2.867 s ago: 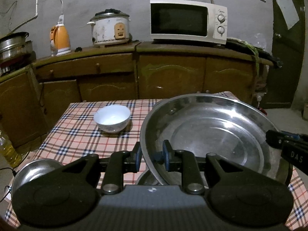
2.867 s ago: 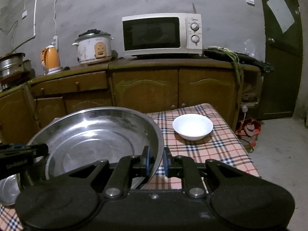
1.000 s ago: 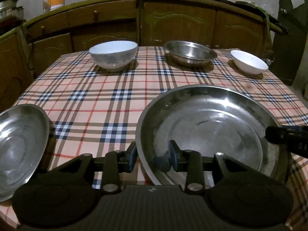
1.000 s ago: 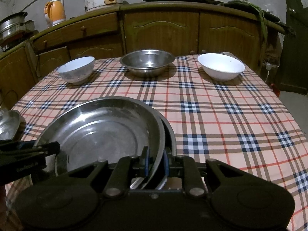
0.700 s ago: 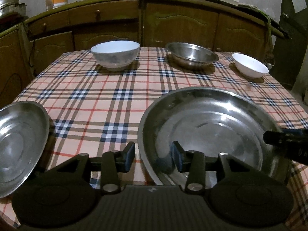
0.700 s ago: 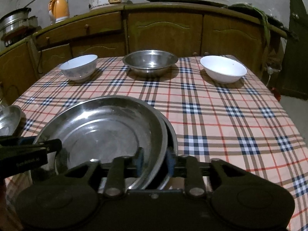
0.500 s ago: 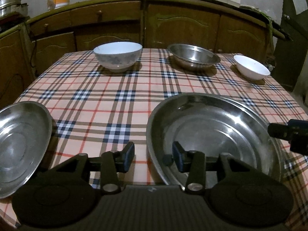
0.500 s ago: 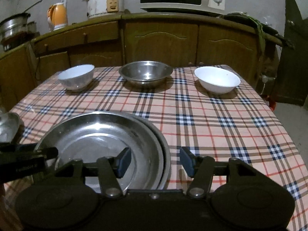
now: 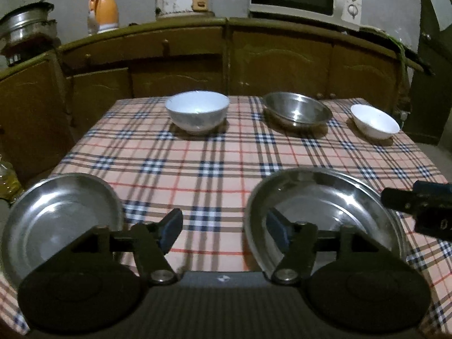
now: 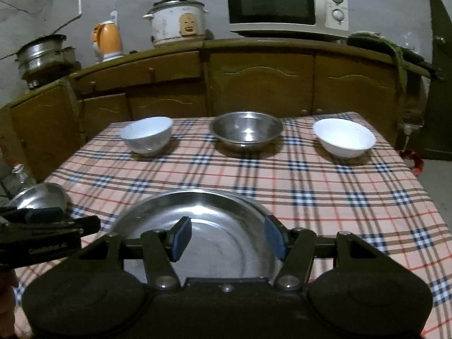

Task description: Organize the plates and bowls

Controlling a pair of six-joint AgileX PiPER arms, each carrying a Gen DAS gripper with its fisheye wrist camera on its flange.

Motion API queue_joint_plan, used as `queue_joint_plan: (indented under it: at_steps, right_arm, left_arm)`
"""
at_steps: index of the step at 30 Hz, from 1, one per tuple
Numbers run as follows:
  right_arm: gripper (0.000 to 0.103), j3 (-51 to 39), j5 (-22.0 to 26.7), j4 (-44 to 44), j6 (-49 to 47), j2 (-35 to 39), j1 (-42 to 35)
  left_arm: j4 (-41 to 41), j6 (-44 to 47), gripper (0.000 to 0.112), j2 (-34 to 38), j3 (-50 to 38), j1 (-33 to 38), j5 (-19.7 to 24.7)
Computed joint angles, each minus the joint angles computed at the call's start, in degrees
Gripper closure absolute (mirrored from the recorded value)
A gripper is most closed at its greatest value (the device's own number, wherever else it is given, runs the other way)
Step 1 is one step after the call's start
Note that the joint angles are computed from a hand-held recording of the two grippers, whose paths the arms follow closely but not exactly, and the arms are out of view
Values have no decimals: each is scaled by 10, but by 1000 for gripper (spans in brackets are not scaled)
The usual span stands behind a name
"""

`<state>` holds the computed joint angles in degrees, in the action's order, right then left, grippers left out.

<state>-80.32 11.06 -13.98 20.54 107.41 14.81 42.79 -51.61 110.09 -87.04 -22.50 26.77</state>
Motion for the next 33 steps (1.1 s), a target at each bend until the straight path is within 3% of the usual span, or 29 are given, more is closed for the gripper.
queue_joint_plan:
  at_steps: [13, 33]
  right_arm:
    - [33, -59, 30, 85, -85, 15, 69]
    - [33, -208, 90, 63, -83, 103, 166]
  left_arm:
    - [30, -25, 40, -60, 40, 27, 30]
    - [61, -66, 40, -120, 118, 109, 7]
